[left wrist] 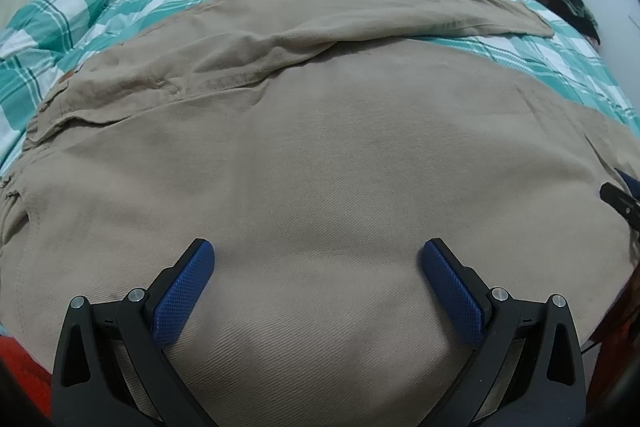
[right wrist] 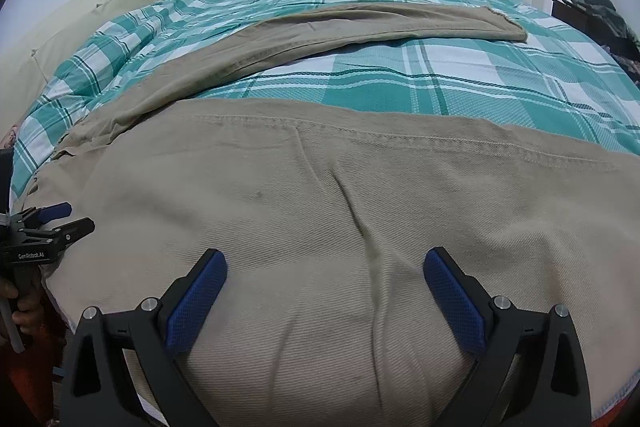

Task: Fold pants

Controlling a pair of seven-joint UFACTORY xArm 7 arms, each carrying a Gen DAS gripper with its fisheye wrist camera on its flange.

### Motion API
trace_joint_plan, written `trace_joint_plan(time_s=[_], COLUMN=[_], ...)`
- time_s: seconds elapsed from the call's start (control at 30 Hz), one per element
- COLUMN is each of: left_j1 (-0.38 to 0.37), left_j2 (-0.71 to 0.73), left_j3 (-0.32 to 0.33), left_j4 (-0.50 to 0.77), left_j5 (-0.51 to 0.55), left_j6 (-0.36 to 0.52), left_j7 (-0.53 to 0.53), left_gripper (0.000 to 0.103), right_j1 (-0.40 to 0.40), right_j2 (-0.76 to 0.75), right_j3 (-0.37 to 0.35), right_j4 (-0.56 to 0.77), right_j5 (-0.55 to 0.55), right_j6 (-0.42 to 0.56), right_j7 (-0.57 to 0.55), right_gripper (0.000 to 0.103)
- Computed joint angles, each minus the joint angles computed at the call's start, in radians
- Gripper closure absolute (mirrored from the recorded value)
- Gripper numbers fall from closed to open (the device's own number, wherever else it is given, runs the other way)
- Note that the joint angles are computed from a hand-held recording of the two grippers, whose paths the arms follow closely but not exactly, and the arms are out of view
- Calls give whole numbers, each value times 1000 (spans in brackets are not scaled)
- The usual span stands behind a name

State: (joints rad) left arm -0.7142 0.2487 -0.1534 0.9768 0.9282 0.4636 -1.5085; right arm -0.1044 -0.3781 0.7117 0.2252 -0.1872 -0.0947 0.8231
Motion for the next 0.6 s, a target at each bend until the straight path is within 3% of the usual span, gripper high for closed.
trace_joint_plan(time_s=[0.6], left_j1=[-2], left_j2=[1], left_j3=[0], left_j4=[3], left_j5=[3], left_j6=[5], left_j7=[-1], left_gripper=[1], right_j1=[-13], right_j2=[6], right_j3=[3], right_j4=[5], right_j5=[-10], right_j6=[3], right_j7=[-2], right_gripper=[3])
